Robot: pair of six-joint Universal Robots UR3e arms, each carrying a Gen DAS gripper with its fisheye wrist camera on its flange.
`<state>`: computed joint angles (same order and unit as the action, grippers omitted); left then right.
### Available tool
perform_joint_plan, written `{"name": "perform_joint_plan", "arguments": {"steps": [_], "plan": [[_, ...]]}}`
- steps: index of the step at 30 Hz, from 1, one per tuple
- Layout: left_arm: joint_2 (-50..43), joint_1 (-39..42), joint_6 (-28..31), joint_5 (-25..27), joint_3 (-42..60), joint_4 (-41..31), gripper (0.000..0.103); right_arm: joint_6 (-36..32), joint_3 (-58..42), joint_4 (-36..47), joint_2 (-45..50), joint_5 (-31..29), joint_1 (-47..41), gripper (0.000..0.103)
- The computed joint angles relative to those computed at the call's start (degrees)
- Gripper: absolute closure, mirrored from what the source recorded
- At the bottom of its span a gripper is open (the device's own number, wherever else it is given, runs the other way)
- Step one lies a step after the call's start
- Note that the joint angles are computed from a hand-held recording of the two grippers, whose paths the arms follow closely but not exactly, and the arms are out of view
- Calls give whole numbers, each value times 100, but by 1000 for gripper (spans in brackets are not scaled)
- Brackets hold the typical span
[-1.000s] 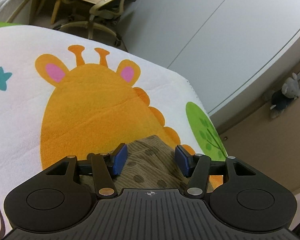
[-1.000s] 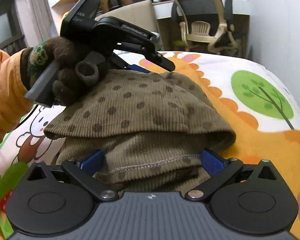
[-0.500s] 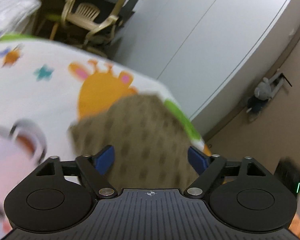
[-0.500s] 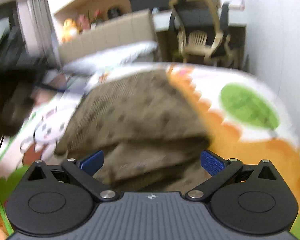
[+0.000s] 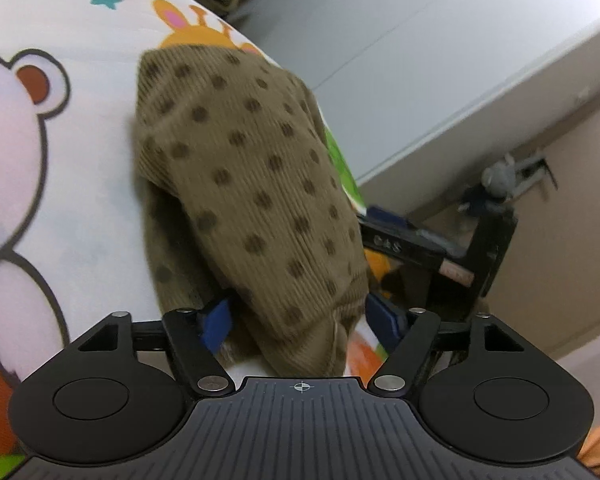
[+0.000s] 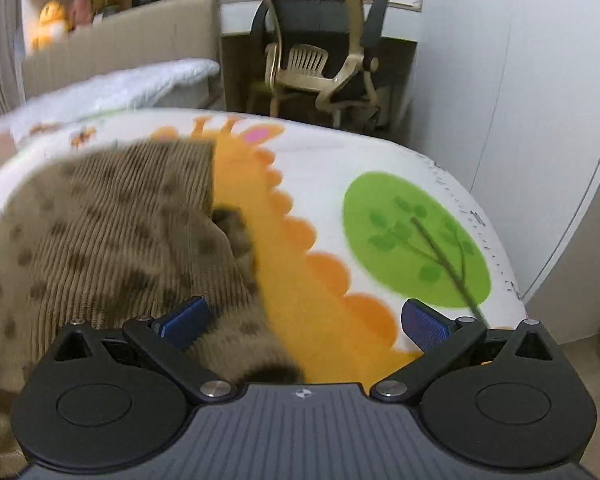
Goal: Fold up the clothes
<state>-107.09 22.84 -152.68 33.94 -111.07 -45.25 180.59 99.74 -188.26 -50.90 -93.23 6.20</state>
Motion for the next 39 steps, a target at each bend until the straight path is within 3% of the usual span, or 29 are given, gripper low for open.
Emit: {"name": "perform_joint_plan", "arguments": {"steps": [3, 7, 10, 16, 23, 28, 30, 33, 35, 37, 39], "plan": [[416, -287, 460, 443, -433, 518, 21, -34, 259, -103, -175, -46, 24, 0], [801, -1068, 626, 1730, -1338, 2907, 17, 73, 642, -188, -409, 57, -66, 0], [427, -1525, 497, 2683, -1608, 4472, 17, 222, 867, -248, -529, 79, -93, 0], [402, -1090, 452, 3322, -1962, 5412, 15, 105, 1446, -574, -797, 246, 41, 0], [1108, 51, 352, 2951, -2105, 4809, 11, -257, 1731, -1093, -680, -88, 464, 0], [1566, 147, 406, 2610, -2451, 4632, 12, -303, 1669, -1223, -557, -319, 648, 0], [1798, 397, 758, 1976, -2374, 3826, 12, -328, 1653, -1329, -486, -491, 749, 0], [2292, 995, 1292, 763, -2096, 1936, 10, -369, 1602, -1414, -397, -699, 874, 0], [2056, 1097, 1067, 325, -1706, 1393, 10, -390, 1583, -1442, -366, -777, 915, 0], [1532, 974, 412, 252, -1311, 1635, 10, -390, 1572, -1455, -347, -809, 934, 0], [920, 675, -356, 639, -1011, 2412, 10, -371, 1581, -1463, -348, -819, 942, 0]]}}
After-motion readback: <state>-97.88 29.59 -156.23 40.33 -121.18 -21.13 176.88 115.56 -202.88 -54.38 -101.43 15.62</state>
